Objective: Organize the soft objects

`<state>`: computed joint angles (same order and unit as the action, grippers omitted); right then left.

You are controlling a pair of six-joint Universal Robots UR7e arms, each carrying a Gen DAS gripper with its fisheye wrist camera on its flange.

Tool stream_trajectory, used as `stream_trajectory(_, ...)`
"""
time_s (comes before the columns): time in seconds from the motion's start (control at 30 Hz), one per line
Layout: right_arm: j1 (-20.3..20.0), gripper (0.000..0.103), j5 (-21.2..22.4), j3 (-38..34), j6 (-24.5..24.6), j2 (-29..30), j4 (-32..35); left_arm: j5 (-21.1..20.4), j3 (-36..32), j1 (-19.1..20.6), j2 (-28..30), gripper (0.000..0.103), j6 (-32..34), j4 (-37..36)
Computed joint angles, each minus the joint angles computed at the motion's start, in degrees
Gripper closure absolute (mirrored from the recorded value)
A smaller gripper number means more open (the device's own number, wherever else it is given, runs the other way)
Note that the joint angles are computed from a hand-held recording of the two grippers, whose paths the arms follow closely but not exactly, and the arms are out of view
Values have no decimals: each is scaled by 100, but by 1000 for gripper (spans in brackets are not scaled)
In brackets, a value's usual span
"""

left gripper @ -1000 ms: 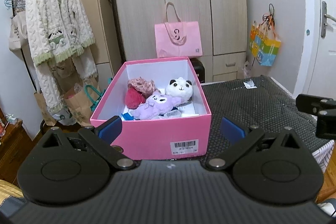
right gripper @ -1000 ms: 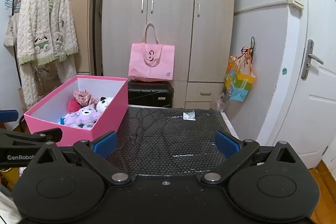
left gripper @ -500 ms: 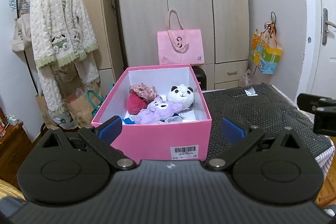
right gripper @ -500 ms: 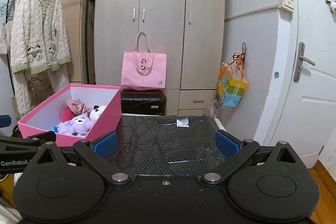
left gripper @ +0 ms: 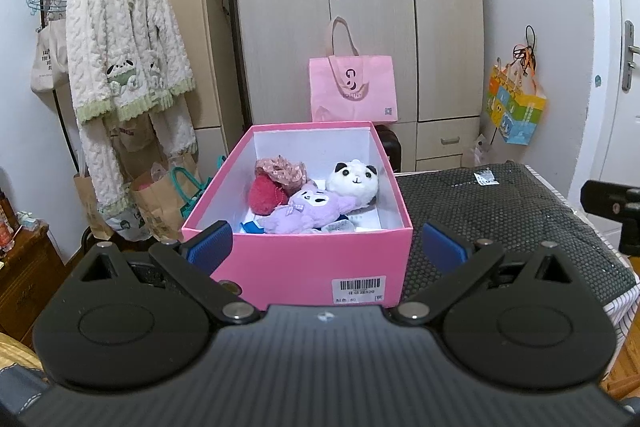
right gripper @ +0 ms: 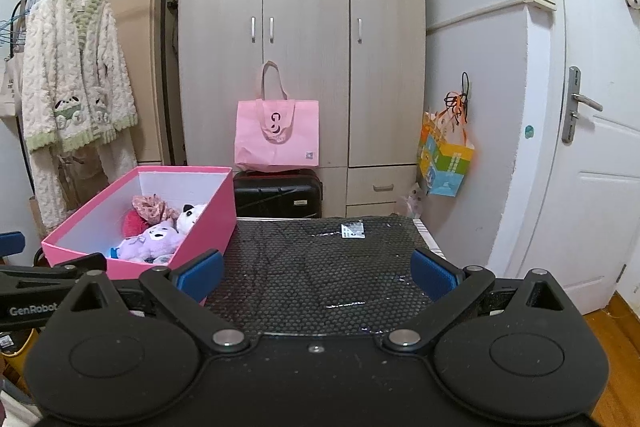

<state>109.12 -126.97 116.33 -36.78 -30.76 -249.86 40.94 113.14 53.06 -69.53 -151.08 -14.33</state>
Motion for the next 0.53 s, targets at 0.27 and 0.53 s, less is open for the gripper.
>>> stream_trajectory(0.27,-19,1,16,9,50,-6,66,-39,-14,10,0,1,-113,44)
stream_trajectory(0.53,-31,1,10,22,87,4,58,-52,4,-3,-4,1,-47,-5)
